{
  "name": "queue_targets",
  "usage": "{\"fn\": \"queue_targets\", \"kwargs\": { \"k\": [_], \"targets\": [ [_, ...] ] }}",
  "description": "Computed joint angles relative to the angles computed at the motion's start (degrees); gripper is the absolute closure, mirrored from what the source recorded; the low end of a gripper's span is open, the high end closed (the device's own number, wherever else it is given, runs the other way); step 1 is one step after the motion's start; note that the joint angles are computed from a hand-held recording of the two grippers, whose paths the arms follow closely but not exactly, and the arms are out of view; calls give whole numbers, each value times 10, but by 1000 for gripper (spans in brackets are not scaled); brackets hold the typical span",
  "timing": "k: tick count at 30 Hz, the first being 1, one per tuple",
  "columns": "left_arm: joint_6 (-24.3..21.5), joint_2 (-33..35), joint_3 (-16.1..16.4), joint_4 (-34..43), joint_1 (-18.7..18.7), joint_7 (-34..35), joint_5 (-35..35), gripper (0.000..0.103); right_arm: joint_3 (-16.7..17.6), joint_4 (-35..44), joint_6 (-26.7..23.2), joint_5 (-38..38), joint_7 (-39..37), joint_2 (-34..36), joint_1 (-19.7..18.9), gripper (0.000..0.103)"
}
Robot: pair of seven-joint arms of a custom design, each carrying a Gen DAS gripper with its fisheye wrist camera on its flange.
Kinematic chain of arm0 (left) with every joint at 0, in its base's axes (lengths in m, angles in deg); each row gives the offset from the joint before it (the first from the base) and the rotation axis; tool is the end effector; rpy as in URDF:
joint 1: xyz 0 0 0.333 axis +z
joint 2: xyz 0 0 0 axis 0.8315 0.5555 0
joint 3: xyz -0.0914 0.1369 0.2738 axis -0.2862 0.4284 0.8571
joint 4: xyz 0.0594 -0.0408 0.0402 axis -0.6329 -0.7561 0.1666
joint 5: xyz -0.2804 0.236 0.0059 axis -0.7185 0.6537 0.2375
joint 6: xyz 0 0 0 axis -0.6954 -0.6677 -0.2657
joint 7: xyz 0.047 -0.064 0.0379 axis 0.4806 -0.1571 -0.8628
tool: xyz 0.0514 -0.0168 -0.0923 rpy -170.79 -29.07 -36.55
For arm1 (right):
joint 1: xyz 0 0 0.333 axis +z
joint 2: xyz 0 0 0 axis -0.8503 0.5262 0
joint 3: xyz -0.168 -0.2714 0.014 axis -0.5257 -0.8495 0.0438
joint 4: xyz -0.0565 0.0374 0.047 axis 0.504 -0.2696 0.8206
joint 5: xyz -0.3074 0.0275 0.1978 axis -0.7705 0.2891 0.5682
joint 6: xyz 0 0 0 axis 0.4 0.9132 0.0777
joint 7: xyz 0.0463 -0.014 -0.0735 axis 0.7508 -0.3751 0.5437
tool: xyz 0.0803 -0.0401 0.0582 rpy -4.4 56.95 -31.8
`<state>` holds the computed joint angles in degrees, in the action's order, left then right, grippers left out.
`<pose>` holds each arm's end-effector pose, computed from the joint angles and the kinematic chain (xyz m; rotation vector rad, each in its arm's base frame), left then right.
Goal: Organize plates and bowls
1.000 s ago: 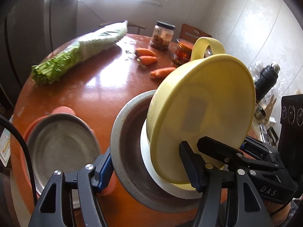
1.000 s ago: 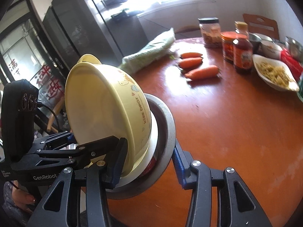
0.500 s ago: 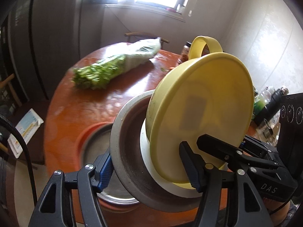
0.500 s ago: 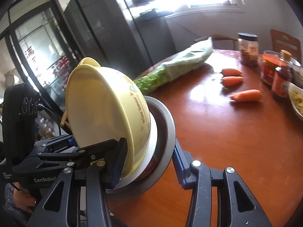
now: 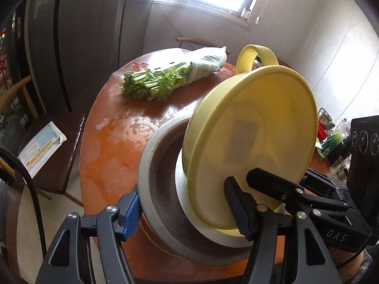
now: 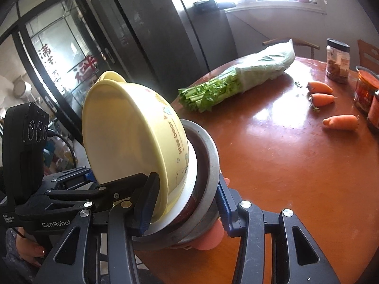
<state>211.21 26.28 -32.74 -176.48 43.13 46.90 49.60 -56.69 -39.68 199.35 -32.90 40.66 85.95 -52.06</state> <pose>0.4594 -0.2597 0.4805 -2.1008 1.7290 -0.8646 0.5411 0.0627 0.4887 -1.9890 1.1850 0.0538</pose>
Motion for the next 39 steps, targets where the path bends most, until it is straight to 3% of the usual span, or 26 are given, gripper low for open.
{"fn": "queue_targets", "kwargs": {
  "k": [23,28,31,39],
  "targets": [
    [56,23,13,-39,5,58,-67,36,13,-20,35,-27,23,11,16,54],
    [54,23,10,-36,10,28,-29,36,15,-23,48,-25,23,11,19,54],
    [26,23,2,-22,16,-40,62,36,16,-27,59,-22,17,8,21,54],
    [20,30,7,-10,13,-63,89,33,16,-25,74,-17,11,13,23,56]
  ]
}}
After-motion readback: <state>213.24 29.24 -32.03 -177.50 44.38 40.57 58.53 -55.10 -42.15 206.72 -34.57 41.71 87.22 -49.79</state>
